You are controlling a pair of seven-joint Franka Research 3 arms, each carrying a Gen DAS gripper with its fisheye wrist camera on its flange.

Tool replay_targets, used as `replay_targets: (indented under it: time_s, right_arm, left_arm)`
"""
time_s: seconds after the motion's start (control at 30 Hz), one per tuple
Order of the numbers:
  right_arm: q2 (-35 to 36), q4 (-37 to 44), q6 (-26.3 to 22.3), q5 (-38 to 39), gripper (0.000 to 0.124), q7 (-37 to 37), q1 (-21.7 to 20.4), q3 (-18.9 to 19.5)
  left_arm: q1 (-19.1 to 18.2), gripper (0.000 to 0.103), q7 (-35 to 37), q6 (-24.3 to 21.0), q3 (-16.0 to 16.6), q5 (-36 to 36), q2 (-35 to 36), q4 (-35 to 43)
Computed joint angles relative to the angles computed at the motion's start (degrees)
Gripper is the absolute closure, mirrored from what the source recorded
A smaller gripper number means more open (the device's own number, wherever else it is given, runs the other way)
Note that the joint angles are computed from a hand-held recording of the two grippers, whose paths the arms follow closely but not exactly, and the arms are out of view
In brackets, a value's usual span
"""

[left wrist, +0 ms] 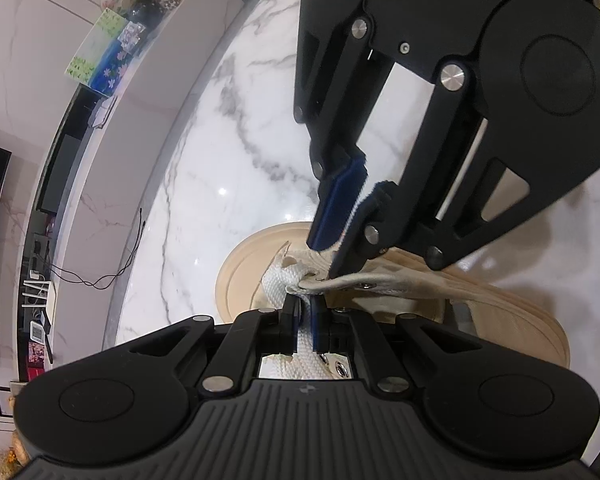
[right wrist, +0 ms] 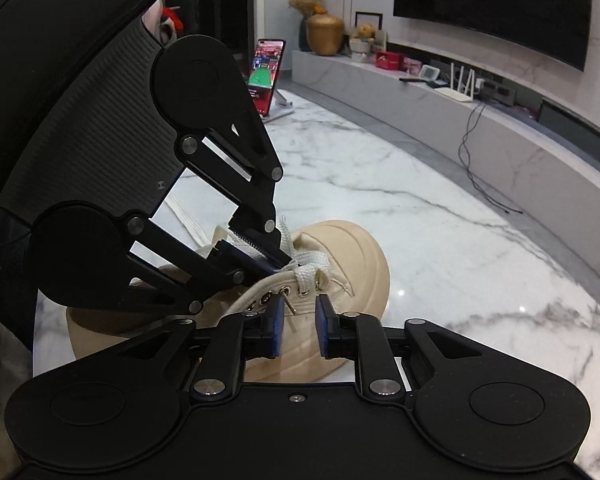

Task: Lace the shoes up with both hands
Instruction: 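Grasp the lace tip with the right gripper and pull it out of the eyelet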

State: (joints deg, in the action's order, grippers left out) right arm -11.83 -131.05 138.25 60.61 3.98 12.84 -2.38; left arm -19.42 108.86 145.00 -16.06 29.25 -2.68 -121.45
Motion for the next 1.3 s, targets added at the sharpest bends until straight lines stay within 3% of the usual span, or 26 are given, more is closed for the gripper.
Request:
replay_targets:
  time_s: [0.3,0.37,0.5,0.53,0.63,0.93,1.13,1.3]
  right_arm:
    - [0.1,1.2,-1.1,-5.0,0.122,5.3,-0.5,0.7]
    - [-0.4,1.0,-0.9,-6.6,0.122,7.4,-0.6,0.9]
    - [-1.3,0.6,0.3,-10.2,0.123,11.5,-0.7,1.0]
    - [-1.4,0.3,0.6,-10.9,0.123,12.3,-0.7,1.0]
    - [-2.3,-0.9,2.5,-15.2,0.123,17.0,-1.4,1.2]
    - [-6.5,-5.2,5.7,-26.8,0.123,30.5,-3.7,0.9]
    - [-6.0,-6.0,8.6,-38.8,0.123,44.2,-7.4,2.9]
    - [-8.2,-8.5,9.1,-46.4,0.123,50.1,-9.2,2.8]
  left_arm:
    - [0.0,0.097,0.0,0.0,0.0,-0.3,-0.1,0.1]
    - [0.1,0.093,0.0,0.2,0.1,-0.7,-0.3,0.0]
    - [0.3,0.059,0.8,1.4,0.5,-2.8,-1.7,-1.0]
    - [0.2,0.058,1.8,1.3,0.6,-4.3,-2.1,-1.2]
    - [0.0,0.058,4.7,0.8,1.0,-8.4,-3.7,-2.0]
    - [0.4,0.058,4.7,2.2,1.6,-10.9,-6.2,-4.1]
    - [1.1,0.058,4.8,1.7,2.3,-13.1,-7.3,-5.6]
    - [0.9,0.057,5.6,3.2,3.0,-15.1,-10.3,-8.2]
